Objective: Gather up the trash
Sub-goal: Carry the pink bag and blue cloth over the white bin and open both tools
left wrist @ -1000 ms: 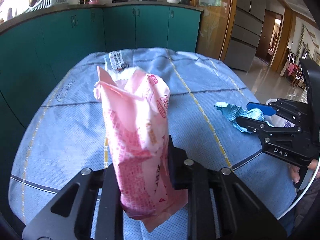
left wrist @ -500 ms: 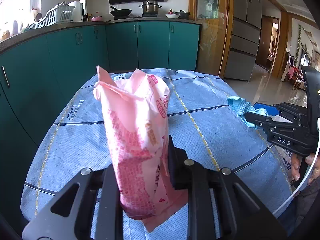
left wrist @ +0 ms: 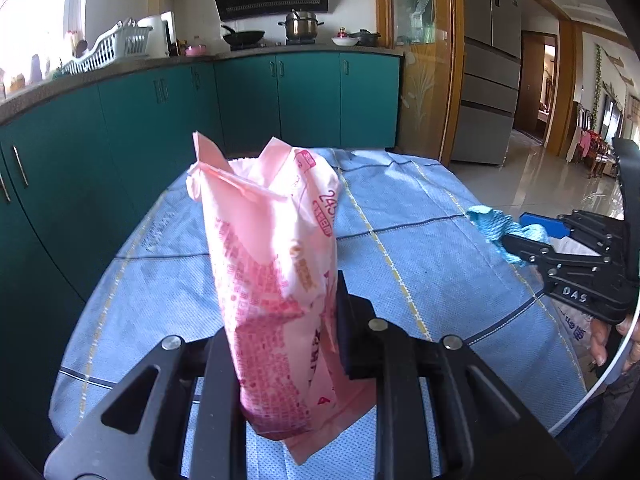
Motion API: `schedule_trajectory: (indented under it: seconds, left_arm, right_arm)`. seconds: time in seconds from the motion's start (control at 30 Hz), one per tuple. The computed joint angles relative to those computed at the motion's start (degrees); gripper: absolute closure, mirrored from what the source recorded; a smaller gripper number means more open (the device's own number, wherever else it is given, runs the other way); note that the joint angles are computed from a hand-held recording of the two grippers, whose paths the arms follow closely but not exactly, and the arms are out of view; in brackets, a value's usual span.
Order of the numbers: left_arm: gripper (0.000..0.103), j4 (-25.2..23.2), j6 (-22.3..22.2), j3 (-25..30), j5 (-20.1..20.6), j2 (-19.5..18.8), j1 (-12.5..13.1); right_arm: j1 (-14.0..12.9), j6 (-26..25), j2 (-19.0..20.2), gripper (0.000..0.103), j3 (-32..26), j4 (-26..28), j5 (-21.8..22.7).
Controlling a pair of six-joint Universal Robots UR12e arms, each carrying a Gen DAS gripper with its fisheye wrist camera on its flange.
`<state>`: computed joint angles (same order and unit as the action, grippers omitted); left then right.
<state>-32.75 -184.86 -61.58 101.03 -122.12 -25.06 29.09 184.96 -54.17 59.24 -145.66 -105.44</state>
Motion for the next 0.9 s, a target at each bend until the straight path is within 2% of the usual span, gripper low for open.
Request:
schedule_trajectory:
  seconds: [0.27,0.47,0.57,0.67,0.77,0.9]
  left_arm:
    - [0.081,0.6,1.5,2.1,-2.8,-1.1,-1.2]
    - [0.081,-2.0,3.0,6.1,-6.5,-3.7,-2.5]
    - [0.081,-3.8,4.4,9.0,-7.9,-5.6,-3.4]
    - [0.081,-6.4,6.0,13.1,-10.9,-8.1,-4.4]
    - [0.081,-9.9,6.7,18.3,-14.8,-11.2,-5.4]
    - [0.081,-16.1,8.4,28.0,-18.8,-16.6,-7.1]
  right_arm:
    - [-0.8,4.5,-4.1,0.061,6.5,-4.8,-4.6]
    - [-1.0,10.2,-8.5,0.061,13.7,-7.4,-12.8]
    - [-1.0,14.9,-10.2,0.061,16.3,-5.2,-18.1]
    - [-1.4,21.2,-12.4,0.061,19.6,-0.8,-21.5]
    - [-2.1,26.7,-14.0,0.061,21.7,3.0,-22.8]
    - [-3.0,33.3,-15.3,0.061,23.2,7.6,-23.3]
